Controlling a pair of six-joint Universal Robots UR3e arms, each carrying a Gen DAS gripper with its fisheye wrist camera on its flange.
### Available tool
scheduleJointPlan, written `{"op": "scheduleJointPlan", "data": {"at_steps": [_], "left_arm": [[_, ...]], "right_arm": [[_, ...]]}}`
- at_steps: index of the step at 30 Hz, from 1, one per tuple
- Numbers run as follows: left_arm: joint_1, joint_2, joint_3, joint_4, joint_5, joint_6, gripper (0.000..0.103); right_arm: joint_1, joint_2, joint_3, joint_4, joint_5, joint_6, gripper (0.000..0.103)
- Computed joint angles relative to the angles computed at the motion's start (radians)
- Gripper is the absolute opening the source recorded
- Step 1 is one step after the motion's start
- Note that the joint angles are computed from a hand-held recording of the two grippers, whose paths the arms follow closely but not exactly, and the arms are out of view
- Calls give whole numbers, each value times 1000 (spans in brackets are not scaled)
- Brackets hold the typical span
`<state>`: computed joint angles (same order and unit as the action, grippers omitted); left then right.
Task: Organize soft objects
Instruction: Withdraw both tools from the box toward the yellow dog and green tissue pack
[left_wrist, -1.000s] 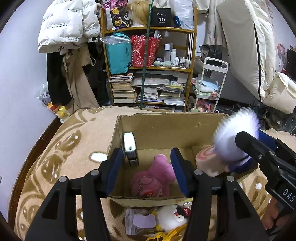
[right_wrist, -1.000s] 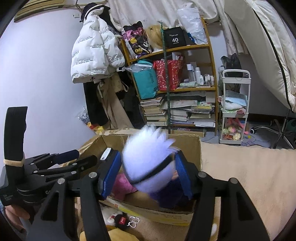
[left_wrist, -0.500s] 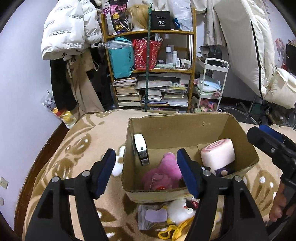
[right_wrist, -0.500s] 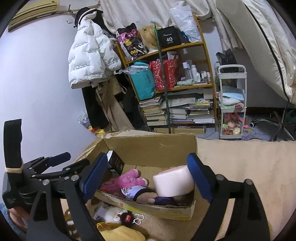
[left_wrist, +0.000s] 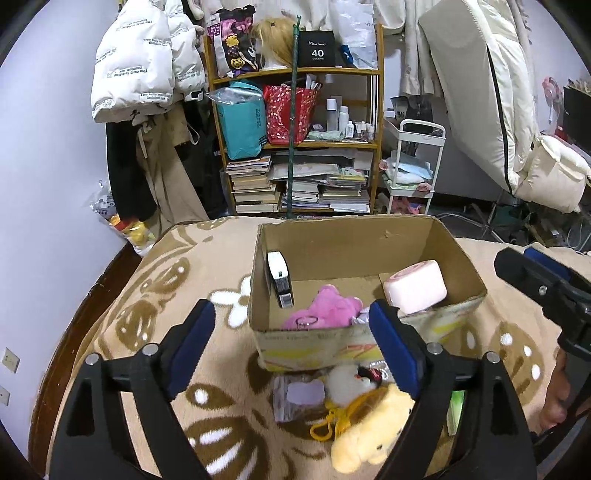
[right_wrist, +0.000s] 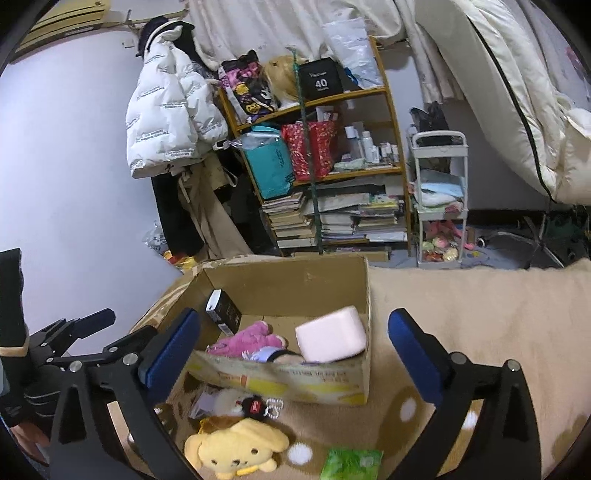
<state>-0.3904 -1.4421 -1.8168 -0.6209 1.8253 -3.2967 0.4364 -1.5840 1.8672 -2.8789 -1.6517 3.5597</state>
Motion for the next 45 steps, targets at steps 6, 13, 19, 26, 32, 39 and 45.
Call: {"op": "scheduleJointPlan", "data": {"at_steps": [6,13,19,26,32,39,45], "left_arm": [[-32,59,-17,-40,31,-23,92],[-60,126,-61,-98,42,-31,97],[-72,162,-82,-147,35,-54,97],[-73,163,-80,-222,-3,-57,97],[-56,141,-92,-217,-36,-56,97],[-34,94,-99,-188,-76,-72,97],[-58,21,-118,-78,-47,-51,97]], "right_arm": [[63,-49,2,90,-88,21,103],[126,-85,-6,191,-174,44,103],[165,-100,-14,251,-209,53,103],[206,-103,-21,313,-261,52,103],[177,-110,-19,343,-205,65,103],[138,-85,-20,379,-155,96,103],[88,-81,2,386,-108,127,103]]}}
